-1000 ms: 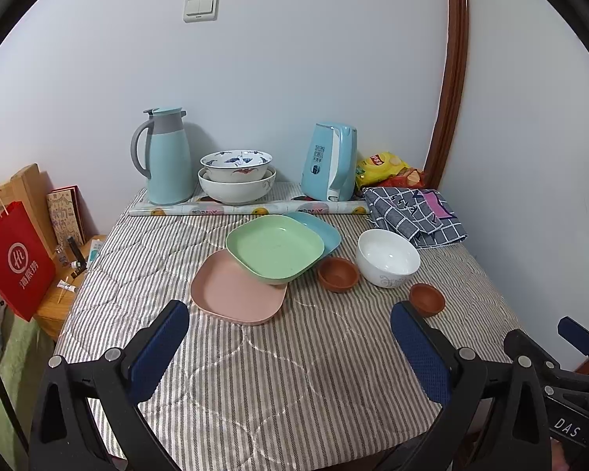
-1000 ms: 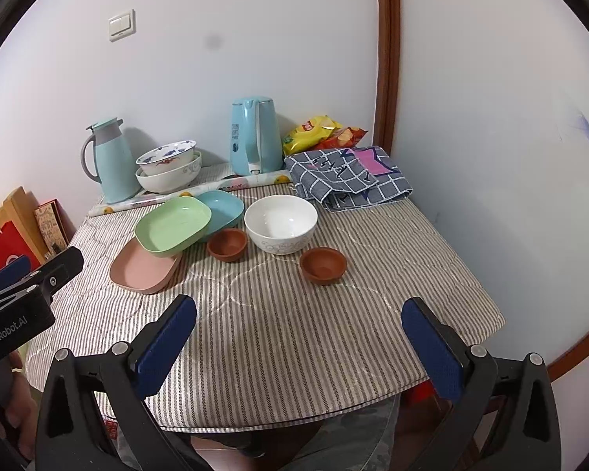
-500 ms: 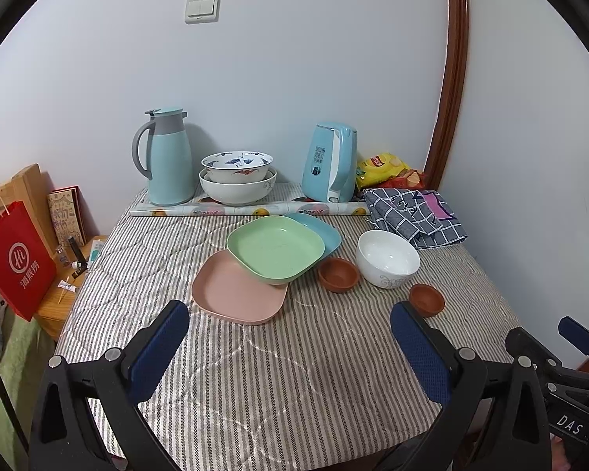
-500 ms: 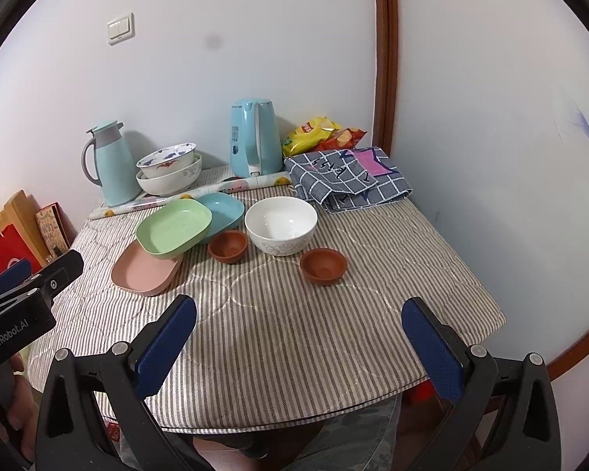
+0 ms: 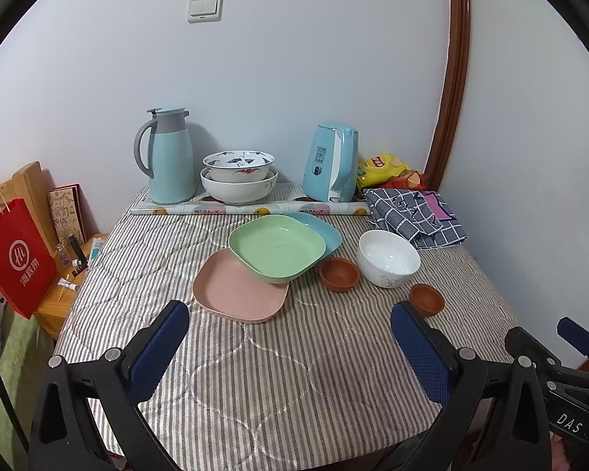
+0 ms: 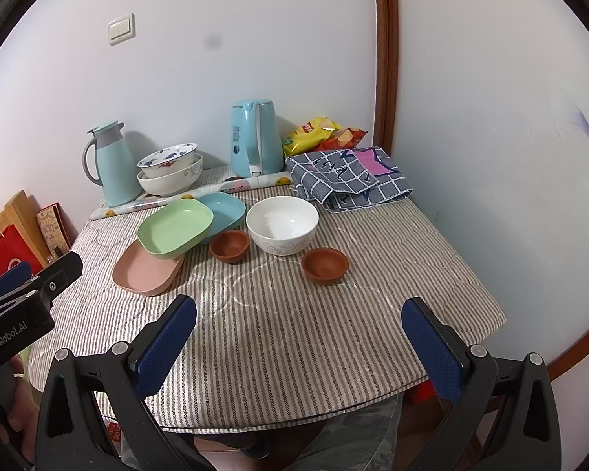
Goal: Organize plates and bowls
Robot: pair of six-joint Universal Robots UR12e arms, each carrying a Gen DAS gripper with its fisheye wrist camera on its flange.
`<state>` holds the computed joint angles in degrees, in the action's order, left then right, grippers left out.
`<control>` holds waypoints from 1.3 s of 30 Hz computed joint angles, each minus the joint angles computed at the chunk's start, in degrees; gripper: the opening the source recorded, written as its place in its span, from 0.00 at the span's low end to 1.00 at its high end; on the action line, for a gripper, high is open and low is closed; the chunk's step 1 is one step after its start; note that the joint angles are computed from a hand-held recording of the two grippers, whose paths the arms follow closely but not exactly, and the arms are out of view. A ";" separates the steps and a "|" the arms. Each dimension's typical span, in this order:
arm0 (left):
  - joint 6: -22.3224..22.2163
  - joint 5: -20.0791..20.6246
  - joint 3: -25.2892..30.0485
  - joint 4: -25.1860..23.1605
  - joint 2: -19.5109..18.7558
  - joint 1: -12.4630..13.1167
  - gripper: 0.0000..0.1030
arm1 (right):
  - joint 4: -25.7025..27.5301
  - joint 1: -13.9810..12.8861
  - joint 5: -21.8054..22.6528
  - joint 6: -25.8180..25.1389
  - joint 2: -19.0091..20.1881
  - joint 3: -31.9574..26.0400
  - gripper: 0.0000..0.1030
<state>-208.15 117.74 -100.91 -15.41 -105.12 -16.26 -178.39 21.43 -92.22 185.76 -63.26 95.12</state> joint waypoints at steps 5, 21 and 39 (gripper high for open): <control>-0.28 -0.16 -0.30 0.27 0.19 0.02 1.00 | 0.04 -0.03 0.03 -0.03 -0.05 0.05 1.00; -0.45 0.20 0.67 -1.77 0.08 0.13 1.00 | 0.18 -0.14 0.67 -0.04 -0.50 0.12 1.00; 2.71 -0.63 3.70 -2.26 -0.24 1.36 1.00 | 3.30 -0.52 2.10 0.36 0.20 -3.67 1.00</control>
<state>-205.44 117.11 -97.21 -17.67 -105.36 -14.90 -175.10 20.91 -90.13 186.13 -63.06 91.45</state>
